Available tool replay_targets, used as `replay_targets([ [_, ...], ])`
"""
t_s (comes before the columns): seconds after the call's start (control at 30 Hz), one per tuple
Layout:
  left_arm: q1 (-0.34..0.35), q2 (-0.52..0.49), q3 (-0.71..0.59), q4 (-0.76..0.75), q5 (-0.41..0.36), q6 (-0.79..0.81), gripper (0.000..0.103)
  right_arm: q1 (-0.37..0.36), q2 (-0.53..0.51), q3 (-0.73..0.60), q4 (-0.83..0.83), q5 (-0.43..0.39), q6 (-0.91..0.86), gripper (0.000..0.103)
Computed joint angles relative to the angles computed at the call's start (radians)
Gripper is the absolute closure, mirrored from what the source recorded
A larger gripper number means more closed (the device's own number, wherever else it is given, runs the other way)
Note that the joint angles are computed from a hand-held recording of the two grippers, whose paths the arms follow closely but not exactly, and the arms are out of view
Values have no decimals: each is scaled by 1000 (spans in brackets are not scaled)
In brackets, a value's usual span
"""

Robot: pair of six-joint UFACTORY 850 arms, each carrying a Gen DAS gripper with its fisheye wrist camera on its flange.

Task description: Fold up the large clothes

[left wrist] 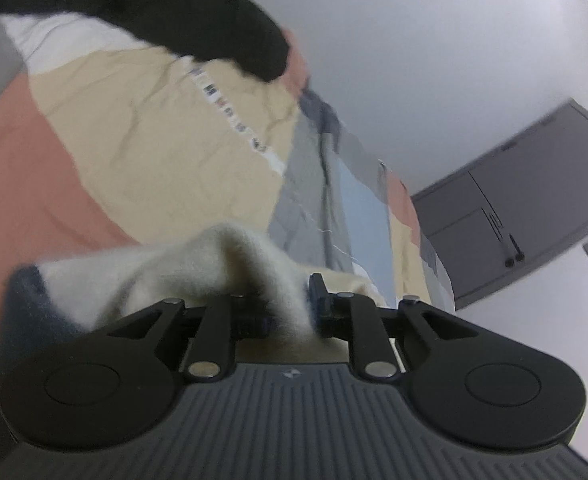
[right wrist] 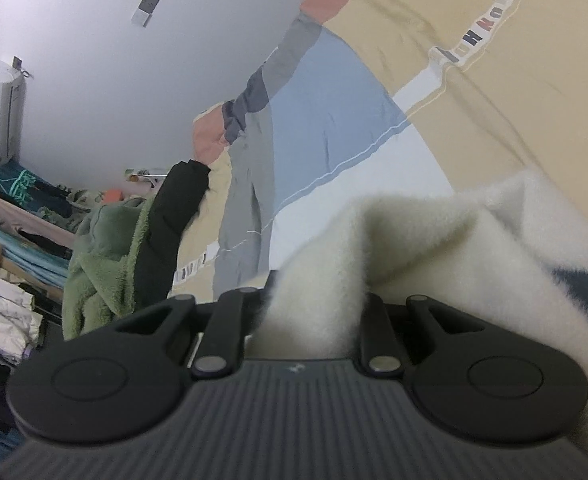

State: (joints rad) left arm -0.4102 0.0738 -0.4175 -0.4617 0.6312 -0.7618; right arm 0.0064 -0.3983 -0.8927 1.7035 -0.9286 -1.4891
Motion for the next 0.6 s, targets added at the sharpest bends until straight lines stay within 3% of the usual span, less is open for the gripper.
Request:
replay_targets([
  [0.07,-25,28,13,-31,3,27,78,3,8,-1,-27,9,-10,80],
  [0.17,-84,93,37,-146,15,135,36,-1,18,4,-42,2,-17,77],
  [0.2,-102,109,44,-186,31,173,32,-4,22,6,-46,-6,-26,74],
  [0.27,-132,146,57,-246,44,218,29,-16,35,20,-55,-43,-49,45],
  [0.33,-160,190,74,-266,63,232,27,-33,77,59,-41,-72,-93,28],
  [0.43,-244,245,73,-432,103,412,25,-70,152,119,-45,-132,-182,28],
  [0.5,-324,257,65,-572,177,520,25,-101,189,153,-53,-166,-193,27],
  [0.6,-396,248,56,-648,217,561,25,-139,212,168,-120,-199,-142,27],
])
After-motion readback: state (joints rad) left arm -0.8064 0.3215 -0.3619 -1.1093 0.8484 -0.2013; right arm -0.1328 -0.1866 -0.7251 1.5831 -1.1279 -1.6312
